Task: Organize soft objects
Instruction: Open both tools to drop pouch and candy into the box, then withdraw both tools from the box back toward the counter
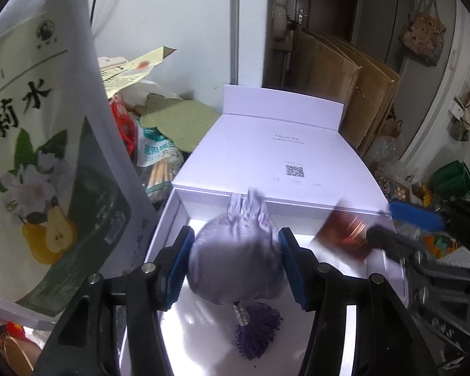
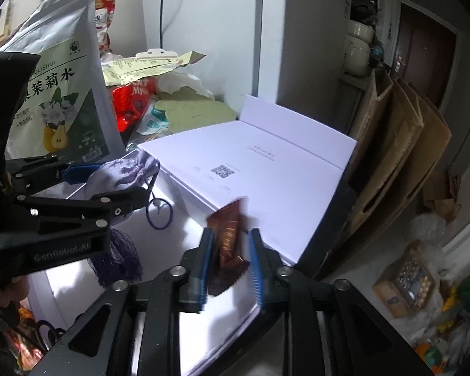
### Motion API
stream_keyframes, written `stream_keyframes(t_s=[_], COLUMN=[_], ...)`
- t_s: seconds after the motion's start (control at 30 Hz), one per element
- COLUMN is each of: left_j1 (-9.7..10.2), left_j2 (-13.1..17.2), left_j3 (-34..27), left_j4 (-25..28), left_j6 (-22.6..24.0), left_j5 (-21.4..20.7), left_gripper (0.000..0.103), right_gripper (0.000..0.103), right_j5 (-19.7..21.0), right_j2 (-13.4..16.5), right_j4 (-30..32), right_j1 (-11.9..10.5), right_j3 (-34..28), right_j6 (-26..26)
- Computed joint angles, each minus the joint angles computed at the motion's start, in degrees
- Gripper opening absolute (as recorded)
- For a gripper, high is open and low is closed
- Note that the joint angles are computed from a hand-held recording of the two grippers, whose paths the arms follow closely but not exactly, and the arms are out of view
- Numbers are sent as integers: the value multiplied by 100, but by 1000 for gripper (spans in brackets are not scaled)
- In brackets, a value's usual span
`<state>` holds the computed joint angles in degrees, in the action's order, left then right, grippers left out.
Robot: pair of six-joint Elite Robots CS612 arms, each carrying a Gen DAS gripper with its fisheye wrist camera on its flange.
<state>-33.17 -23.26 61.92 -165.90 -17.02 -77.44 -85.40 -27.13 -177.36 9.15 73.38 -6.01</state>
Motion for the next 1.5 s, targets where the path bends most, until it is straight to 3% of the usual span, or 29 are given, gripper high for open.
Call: stream_keyframes(t_s=[0.03, 0.07, 0.2, 0.33, 0.53, 1.0, 1.13, 1.5], left_j1=[-12, -29, -63, -131, -174, -374, -449, -662], left_j2=[-9, -36, -129, -240, -461, -1233, -1446, -1903], left_j3=[15, 60, 203, 401, 710, 1901, 2239, 3106], left_j4=[-27, -96, -346, -719, -1100, -2356, -2703, -3398], left_j6=[3, 12, 26, 207, 181, 280, 352, 354], left_j5=[85, 174, 311, 568, 622, 955, 1077, 1304], left_gripper=[55, 56, 82, 82, 82, 82, 82, 82], right_gripper=[48, 52, 52, 52, 53, 58, 65, 69], right_j5=[-52, -102, -143, -225, -301, -458, -506, -546], right_j2=[-13, -32, -124, -226, -438, -1049, -1223, -1628], right_j4=[12, -9, -107, -230, -540, -1460, -1835, -2593], right_j1=[8, 12, 12, 29, 43, 135, 189, 334], right_j3=[9, 34, 166, 306, 574, 1401, 1673, 2378], right_j6=[1, 14, 30, 15, 102, 174, 174, 270])
